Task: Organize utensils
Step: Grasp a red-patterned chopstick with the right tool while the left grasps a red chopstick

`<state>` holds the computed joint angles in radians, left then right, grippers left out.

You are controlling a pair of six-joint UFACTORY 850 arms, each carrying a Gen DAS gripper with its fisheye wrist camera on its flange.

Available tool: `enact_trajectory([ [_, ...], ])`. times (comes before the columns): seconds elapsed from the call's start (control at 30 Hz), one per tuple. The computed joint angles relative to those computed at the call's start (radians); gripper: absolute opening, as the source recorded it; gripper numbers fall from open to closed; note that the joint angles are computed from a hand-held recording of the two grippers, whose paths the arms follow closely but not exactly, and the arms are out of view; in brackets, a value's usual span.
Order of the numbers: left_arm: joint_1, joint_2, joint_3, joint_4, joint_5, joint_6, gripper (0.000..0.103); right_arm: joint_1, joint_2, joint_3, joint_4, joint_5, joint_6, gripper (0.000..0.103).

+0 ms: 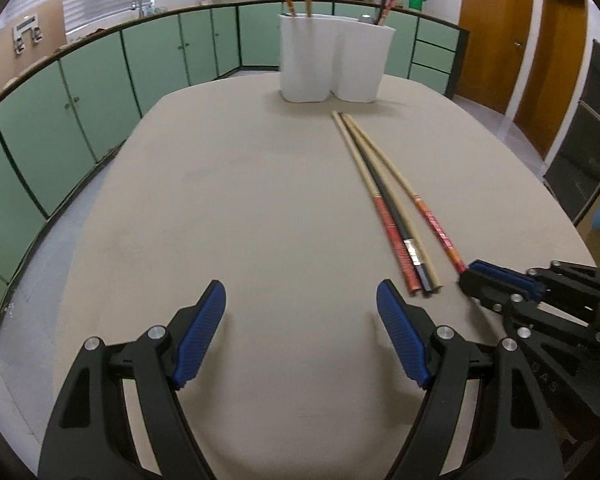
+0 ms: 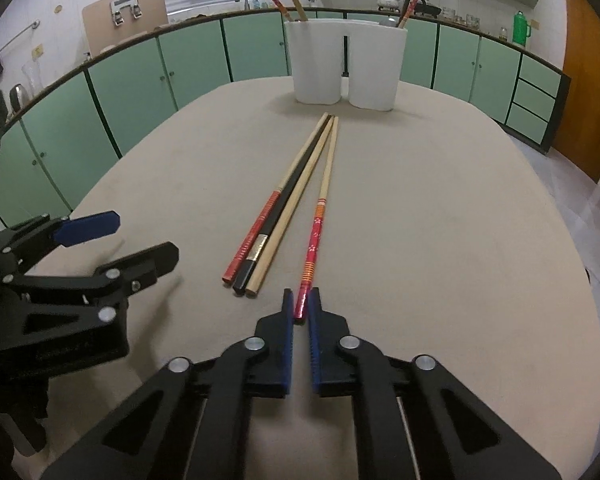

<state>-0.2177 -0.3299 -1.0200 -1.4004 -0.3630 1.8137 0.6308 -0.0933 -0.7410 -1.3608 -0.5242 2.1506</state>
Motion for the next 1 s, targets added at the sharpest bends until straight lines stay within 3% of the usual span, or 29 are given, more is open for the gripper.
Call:
enact_trajectory([
  [0.43, -0.076, -0.020, -0.014, 0.043, 0.033, -0.034, 0.076, -0.029, 0.058, 0.060, -0.036, 0.001, 0.066, 0.006],
  [0.9, -0.072, -0.037, -0.032, 0.092, 0.059, -0.123, 0.074, -0.060, 0.058, 0.066, -0.126, 0.059, 0.115, 0.007],
  [0.97, -0.071, -0.031, -0.025, 0.087, 0.059, -0.114, 0.074, -0.059, 0.072, 0.080, -0.143, 0.065, 0.127, 0.017],
  [1.0, -0.069, -0.028, -0.021, 0.087, 0.056, -0.110, 0.074, -0.057, 0.078, 0.084, -0.148, 0.064, 0.130, 0.029],
])
